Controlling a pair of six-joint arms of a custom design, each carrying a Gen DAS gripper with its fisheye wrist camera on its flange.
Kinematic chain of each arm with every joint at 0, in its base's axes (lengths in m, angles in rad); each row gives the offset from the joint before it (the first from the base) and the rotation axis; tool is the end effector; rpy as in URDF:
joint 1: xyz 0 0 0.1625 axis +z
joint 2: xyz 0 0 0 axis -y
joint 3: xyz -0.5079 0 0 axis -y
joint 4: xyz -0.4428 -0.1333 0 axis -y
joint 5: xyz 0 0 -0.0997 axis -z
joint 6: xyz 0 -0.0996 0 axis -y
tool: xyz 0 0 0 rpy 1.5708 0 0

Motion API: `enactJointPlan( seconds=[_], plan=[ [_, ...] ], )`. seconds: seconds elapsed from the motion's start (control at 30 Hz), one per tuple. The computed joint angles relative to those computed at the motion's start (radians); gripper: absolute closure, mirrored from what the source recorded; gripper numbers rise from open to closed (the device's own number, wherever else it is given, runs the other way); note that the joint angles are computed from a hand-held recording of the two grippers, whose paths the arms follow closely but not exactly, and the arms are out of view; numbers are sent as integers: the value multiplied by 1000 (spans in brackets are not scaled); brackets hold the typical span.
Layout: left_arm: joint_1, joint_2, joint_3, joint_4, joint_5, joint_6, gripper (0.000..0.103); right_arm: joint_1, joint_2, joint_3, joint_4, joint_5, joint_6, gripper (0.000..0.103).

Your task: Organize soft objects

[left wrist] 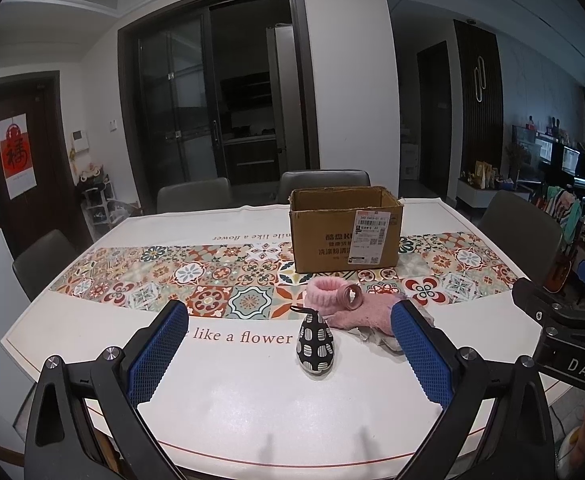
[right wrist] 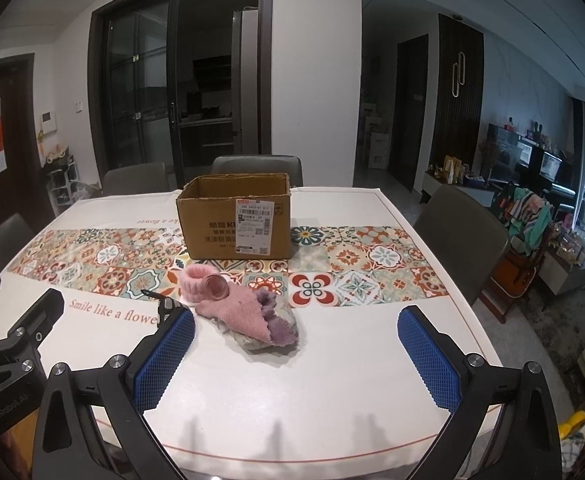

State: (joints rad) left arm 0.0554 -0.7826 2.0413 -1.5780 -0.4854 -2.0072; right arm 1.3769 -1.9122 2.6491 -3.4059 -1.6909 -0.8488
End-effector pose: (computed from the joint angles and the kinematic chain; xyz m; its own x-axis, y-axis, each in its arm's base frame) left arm -0.4703 -0.2478 -0.0100 -0.6275 -0.2323 -0.7431 0.6040 0.4570 -0.6529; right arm 0.0630 -0.3092 0.3873 -0.6961 -0.1396 0.7043 -0.6577 0.5173 -0.5475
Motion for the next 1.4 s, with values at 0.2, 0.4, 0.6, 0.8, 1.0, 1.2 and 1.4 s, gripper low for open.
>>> enactJointPlan(
  seconds=[0.2, 0.4, 0.6, 0.8, 1.0, 1.2, 1.4],
  plan=[
    [0, -1, 2, -8, -2, 7, 0, -2, -2, 2, -1, 2, -1, 0],
    [-2, -2, 4, -15, -5, 13, 0, 2, -12, 3, 8, -1, 1, 0],
    [1, 0, 2, -21, -4, 22, 0, 3, -14, 2, 10, -3, 1, 0],
    [5, 5, -6, -29, -1, 36, 0, 0, -16, 1, 13, -2, 3, 0],
    [5, 6, -7, -25, -1, 31, 0, -5, -17, 0, 17, 3, 2, 0],
    [6, 8, -6, -34, -3, 38, 0, -5, -15, 0, 14, 3, 2, 0],
    [18, 8, 2, -76, -7, 73, 0, -7, 1, 1, 6, -1, 3, 0]
  ],
)
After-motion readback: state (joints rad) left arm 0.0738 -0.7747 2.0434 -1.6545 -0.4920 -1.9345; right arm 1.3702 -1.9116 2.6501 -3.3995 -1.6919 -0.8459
